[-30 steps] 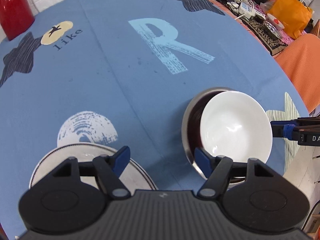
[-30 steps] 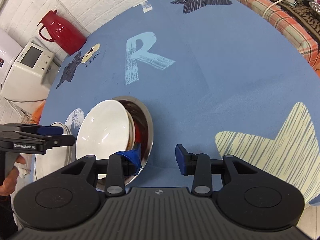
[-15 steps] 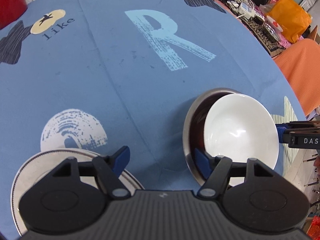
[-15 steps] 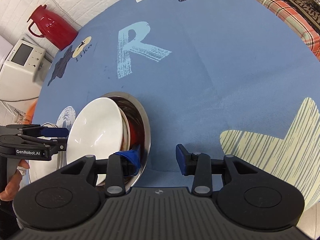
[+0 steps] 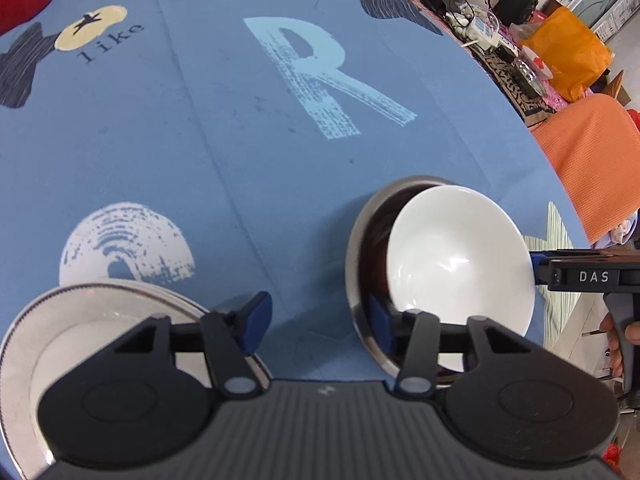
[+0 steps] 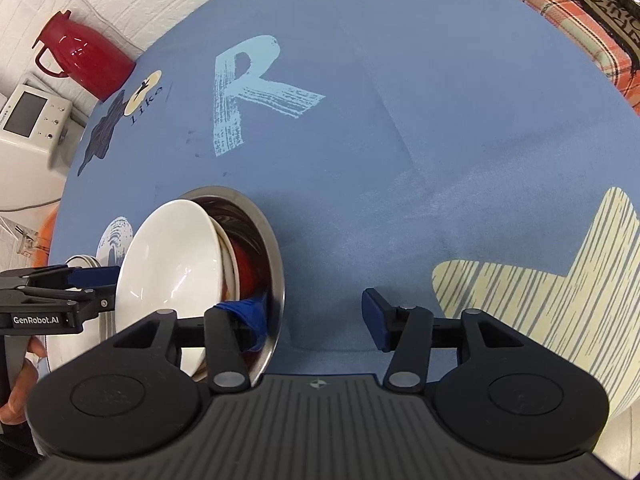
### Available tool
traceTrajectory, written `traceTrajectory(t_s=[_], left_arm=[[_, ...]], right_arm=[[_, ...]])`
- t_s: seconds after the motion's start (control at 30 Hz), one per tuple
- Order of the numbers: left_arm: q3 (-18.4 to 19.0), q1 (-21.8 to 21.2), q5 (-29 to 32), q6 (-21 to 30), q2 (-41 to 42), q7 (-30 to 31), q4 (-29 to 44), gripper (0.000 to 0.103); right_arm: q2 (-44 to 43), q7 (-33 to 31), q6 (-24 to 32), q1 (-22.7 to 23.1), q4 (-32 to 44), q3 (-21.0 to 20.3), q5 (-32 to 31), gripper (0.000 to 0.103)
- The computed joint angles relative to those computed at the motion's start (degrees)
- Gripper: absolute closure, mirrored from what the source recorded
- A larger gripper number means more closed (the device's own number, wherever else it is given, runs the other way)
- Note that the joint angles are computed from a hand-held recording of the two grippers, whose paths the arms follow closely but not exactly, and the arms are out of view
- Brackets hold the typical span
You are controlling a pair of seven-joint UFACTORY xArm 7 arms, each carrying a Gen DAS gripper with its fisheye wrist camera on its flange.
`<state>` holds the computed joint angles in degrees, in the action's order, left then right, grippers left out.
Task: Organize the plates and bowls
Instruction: 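Close the left gripper on the steel bowl rim while the right gripper closes too, then lift the nested bowl stack with both grippers and lower it onto the plate stack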
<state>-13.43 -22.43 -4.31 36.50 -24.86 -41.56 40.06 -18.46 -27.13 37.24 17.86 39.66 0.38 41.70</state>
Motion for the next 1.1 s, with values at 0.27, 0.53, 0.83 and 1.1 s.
traceTrajectory(t_s=[0.27, 0.53, 0.83, 1.1], left_arm=[[1.58, -2.95, -7.44, -7.43, -0.77, 0.87, -3.18, 0.103], [1.27, -2.77, -6.94, -7.94, -0.94, -2.93, -3.45, 0.103], [0.98, -0.77, -4.78, -5.11, -3.05, -3.71, -2.1, 0.103], [0.79, 1.8, -2.24, 3.26, -11.47, -6.09, -1.97, 0.103]], right_arm=[[-1.17, -4.2, -1.44, 1.52, -1.58, -1.5, 4.08, 0.076], [-2.48, -4.49, -1.54, 2.01, -2.24, -0.68, 8.05, 0.103], [-2.68, 1.67, -0.04, 1.81, -1.73, -0.24, 9.21, 0.103], [-1.49, 3.83, 2.61, 2.29, 2.41, 0.55, 8.34, 0.103]])
